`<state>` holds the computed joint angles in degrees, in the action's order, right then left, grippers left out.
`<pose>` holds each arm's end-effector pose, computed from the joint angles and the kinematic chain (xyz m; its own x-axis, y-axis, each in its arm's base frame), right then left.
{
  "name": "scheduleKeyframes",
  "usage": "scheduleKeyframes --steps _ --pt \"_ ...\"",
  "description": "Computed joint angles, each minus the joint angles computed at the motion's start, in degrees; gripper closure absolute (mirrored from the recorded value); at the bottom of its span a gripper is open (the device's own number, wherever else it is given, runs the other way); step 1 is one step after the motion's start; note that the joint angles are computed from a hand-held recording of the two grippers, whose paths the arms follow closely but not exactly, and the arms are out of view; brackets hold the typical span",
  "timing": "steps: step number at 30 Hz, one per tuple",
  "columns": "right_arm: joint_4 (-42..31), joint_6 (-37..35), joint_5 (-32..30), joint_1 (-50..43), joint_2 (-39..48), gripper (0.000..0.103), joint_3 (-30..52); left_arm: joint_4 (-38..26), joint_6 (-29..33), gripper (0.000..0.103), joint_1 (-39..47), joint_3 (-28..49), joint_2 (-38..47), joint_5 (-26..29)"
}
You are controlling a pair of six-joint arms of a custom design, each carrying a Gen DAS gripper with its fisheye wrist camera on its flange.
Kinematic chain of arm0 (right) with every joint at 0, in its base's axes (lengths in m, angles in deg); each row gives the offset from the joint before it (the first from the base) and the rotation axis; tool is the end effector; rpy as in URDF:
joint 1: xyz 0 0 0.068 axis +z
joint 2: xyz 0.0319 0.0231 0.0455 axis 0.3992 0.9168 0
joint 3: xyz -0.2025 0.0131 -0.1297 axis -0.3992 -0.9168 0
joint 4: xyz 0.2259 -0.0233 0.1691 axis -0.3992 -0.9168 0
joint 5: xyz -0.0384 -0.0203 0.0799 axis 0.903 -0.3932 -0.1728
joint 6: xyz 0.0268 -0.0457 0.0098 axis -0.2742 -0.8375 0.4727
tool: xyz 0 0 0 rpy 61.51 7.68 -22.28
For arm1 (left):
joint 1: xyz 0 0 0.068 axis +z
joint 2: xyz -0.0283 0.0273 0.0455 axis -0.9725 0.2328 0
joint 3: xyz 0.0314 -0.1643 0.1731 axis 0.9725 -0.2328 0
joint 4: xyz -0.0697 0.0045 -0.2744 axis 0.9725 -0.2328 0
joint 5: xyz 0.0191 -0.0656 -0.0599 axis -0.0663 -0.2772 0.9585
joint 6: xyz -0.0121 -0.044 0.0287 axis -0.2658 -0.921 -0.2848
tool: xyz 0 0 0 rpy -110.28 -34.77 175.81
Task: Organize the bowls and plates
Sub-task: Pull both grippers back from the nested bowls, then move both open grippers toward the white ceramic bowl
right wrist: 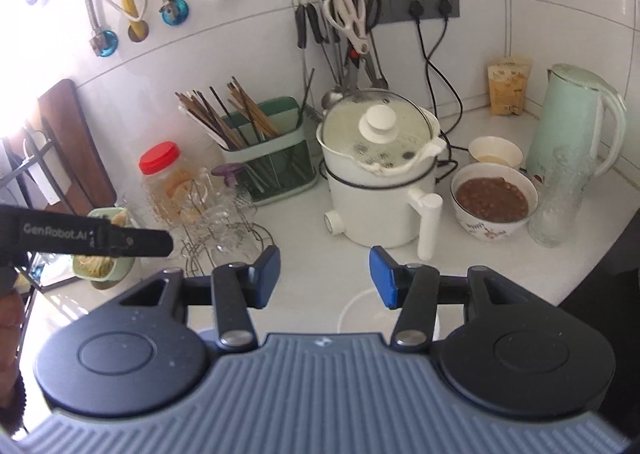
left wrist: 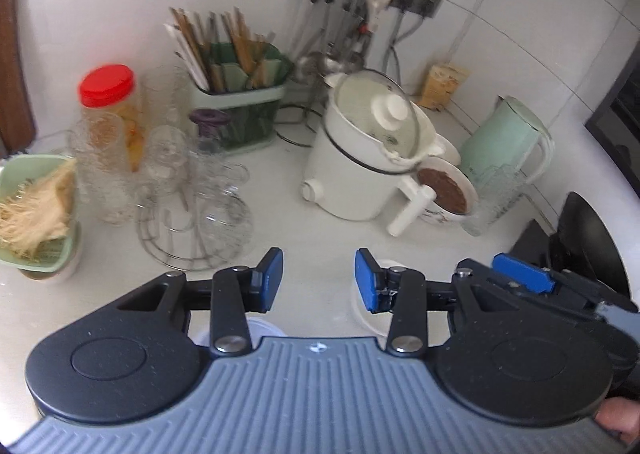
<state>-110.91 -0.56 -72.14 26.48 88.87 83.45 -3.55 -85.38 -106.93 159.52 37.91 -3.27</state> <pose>0.2052 0.0172 0.3853 -0.5977 0.0040 -0.8017 -0.1807 0.9736 0.1395 0.2802 -0.1601 0.3996 -0.7541 -0.1541 -0.6385 0.0611 0.9514 -0.3018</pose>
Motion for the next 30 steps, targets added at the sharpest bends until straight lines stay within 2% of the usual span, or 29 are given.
scheduleKeyframes --steps 11,15,18,30 --pt "1.5 -2.7 -3.6 -10.1 -2.7 0.051 -3.6 4.6 -1.4 0.058 -2.7 1.0 4.6 -0.2" --pt "2.3 -3.6 -5.6 -14.0 -2.7 0.051 -5.1 4.0 -0.4 0.058 -2.9 4.4 8.5 0.1" --pt "2.3 -3.7 -3.7 -14.2 -2.0 0.051 -5.8 3.7 -0.3 0.058 -3.2 6.8 11.9 1.0" --pt "4.5 -6.7 -6.0 -19.3 1.8 0.051 -9.6 0.6 -0.4 0.058 -4.1 17.4 25.5 3.2"
